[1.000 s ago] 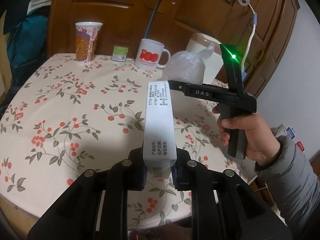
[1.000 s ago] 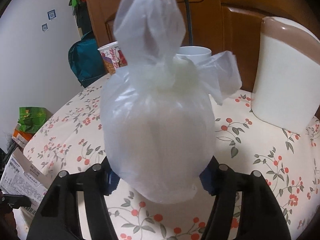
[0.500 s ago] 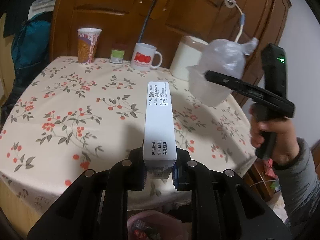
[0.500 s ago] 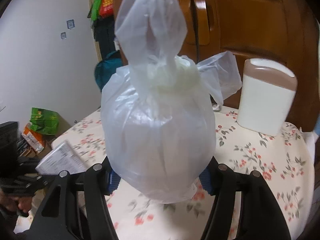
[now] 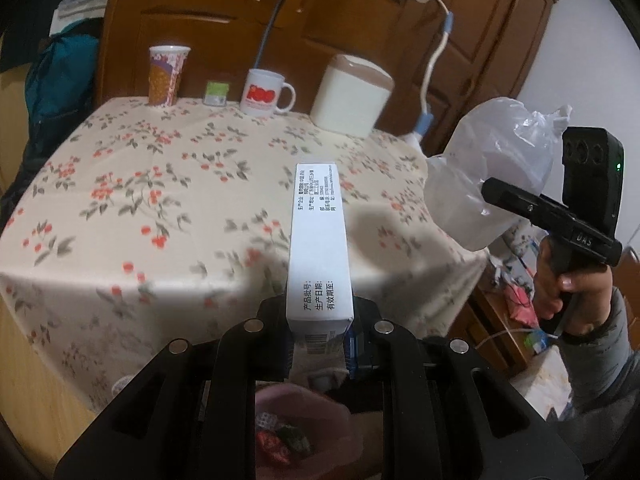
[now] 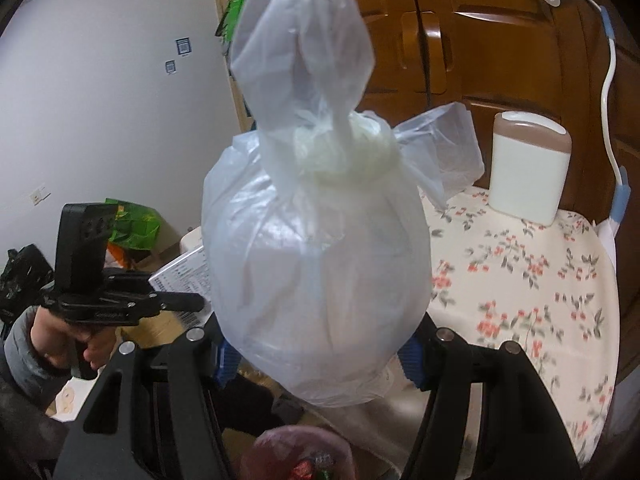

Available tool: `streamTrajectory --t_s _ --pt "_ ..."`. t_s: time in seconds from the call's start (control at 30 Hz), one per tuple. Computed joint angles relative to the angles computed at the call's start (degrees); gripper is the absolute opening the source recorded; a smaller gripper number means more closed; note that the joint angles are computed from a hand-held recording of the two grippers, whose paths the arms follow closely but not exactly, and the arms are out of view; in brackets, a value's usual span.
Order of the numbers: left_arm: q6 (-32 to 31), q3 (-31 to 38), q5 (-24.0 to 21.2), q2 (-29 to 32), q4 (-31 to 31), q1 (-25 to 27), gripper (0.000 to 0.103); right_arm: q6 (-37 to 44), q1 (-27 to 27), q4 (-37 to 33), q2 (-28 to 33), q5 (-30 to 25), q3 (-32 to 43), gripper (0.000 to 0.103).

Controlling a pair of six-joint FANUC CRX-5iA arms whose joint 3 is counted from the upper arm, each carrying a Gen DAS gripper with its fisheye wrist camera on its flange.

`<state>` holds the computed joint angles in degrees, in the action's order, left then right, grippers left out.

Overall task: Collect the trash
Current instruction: 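Carry the white box into the pink bin with the left tool while the right tool carries the bag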

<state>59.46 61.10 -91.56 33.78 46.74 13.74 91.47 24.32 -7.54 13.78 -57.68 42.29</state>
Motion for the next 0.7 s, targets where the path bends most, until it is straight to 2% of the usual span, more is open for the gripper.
streamTrajectory --t_s 0.1,0.3,0.7 --pt "-3.16 -8.45 0.46 -4.88 0.13 0.65 0.019 -0.47 0.61 -0.36 -3.16 0.27 -4.43 0.062" --pt "-6.31 -18.56 -0.09 -10.44 -0.71 1.50 0.019 -1.91 2.34 0.09 -6.91 0.14 -11.37 0.062" --pt "-7.58 -28.45 -2.66 -13.83 -5.63 2.03 0.019 -5.00 3.96 -0.46 -9.09 -2.40 -19.34 0.062"
